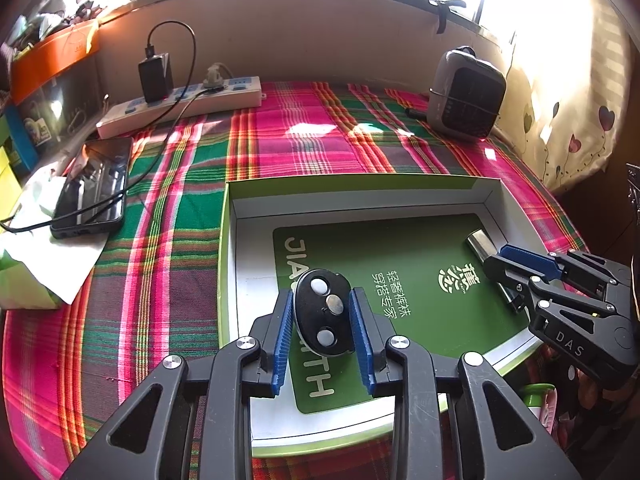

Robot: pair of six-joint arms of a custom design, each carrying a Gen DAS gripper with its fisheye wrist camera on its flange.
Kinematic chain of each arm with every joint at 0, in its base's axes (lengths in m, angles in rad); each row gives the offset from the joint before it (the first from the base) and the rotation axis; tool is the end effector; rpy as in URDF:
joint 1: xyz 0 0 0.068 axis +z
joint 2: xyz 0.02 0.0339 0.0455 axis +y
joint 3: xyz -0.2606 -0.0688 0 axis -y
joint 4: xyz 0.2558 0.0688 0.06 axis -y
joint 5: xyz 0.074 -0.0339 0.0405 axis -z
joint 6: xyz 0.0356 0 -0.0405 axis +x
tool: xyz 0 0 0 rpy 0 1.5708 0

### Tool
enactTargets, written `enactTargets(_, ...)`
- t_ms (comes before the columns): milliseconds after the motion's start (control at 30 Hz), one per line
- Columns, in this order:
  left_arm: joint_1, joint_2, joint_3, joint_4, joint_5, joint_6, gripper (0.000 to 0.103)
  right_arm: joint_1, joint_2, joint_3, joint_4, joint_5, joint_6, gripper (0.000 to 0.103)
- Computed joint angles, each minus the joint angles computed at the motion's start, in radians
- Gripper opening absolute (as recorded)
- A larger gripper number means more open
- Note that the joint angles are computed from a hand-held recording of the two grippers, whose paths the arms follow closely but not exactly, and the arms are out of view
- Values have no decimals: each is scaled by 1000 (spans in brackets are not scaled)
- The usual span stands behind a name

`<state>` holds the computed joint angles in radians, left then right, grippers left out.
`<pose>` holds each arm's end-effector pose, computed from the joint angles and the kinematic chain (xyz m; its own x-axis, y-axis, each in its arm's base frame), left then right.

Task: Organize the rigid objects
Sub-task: 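Open the right tool to drop the lighter in the box while the left tool releases the disc, then grasp the black textured device with the right tool while the left tool approaches the red-capped bottle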

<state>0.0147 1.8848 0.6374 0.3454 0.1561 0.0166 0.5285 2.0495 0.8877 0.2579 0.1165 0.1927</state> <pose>0.3064 -0.0010 0.0522 -0.7830 0.0049 -0.6220 0.0949 0.9892 -0.1117 0.3168 0.1802 0.0480 -0.7500 -0.2177 -0.6246 -0.3007 0.9533 0.0288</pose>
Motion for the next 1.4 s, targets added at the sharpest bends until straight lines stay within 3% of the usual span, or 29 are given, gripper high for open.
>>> enactTargets(333, 5, -44, -32, 3, 11, -22, 40, -6, -27, -44, 55, -19, 20, 32)
enactTargets(533, 24, -117, -92, 12, 26, -30, 40, -1, -84, -104, 95, -21, 33, 37)
enactTargets(1033, 54, -390, -302, -5, 47, -19, 40, 30, -302, -320, 163, 23, 76, 38)
enactTargets(1267, 86, -595, -446, -43, 113, -10, 41, 53, -406, -448, 196, 46, 95, 38)
enactTargets(1400, 104, -699, -513, -81, 135, -15, 41, 72, -462, -526, 222, 73, 111, 49)
